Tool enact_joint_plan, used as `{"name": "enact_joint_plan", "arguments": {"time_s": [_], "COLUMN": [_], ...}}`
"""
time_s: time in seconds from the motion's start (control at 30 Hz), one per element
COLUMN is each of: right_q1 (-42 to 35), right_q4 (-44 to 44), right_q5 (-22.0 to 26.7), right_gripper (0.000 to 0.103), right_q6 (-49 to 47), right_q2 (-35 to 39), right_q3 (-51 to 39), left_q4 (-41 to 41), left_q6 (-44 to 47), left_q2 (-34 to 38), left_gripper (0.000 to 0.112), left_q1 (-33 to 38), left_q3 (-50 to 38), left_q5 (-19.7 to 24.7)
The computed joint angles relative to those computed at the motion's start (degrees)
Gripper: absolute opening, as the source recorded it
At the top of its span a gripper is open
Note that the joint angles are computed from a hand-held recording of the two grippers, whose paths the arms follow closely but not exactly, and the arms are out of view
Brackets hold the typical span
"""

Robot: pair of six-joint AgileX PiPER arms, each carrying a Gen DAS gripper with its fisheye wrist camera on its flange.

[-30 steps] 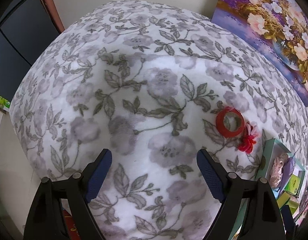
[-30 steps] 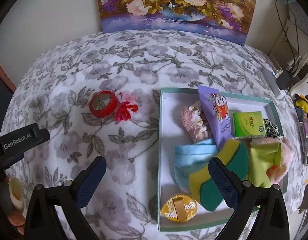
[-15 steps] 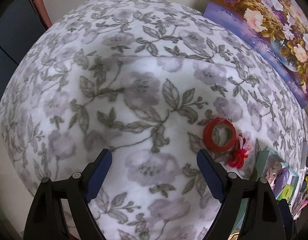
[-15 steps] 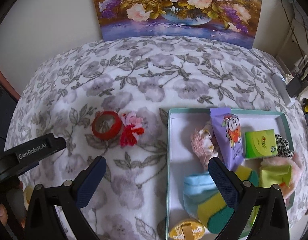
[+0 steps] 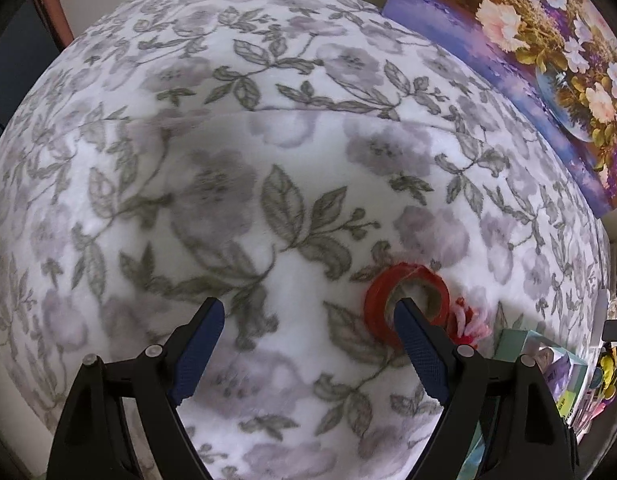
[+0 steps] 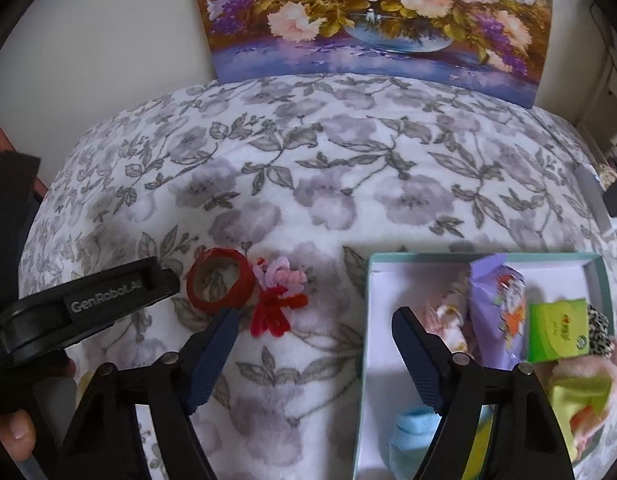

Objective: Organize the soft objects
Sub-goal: 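Grasp the red tape roll with left tool while right tool grasps red scrunchie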

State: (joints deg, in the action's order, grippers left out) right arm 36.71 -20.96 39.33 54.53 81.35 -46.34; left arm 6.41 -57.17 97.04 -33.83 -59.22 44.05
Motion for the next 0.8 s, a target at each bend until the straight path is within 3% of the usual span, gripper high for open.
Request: {"name": "enact_joint_plan", "arguments": {"time_s": [0.17, 0.4, 0.5, 0.8], "right_q1": [-1.45, -0.21, -0.79, -1.76], "right_q4": [2.13, -3.2, -1.36, 3.95], "right_q5": [-4.1, -3.56, -4.83, -8.82], "right_gripper": [0.076, 0.066, 0.06, 0.053], "right_q6": [-3.87, -1.22, -3.15, -7.85], "right_q2": [3.32, 4.74, 4.76, 7.54], "right_q3": [0.11, -0.62, -0.4, 0.68], "left_q4": [-0.74, -0.49, 0.35, 1.03], "left_q6": [2.53, 4.42, 4.39, 4.92], "left_q2": [3.33, 7.3, 7.84, 10.02], "left_gripper": [0.087, 0.087, 0.087, 0.086], "left_q1": [0.64, 0.68, 0.43, -0.01], "left_q3": [-2.22, -4.5, -5.01, -7.39], "left_q5": [-1.19, -1.77, -1.87, -2.28]}}
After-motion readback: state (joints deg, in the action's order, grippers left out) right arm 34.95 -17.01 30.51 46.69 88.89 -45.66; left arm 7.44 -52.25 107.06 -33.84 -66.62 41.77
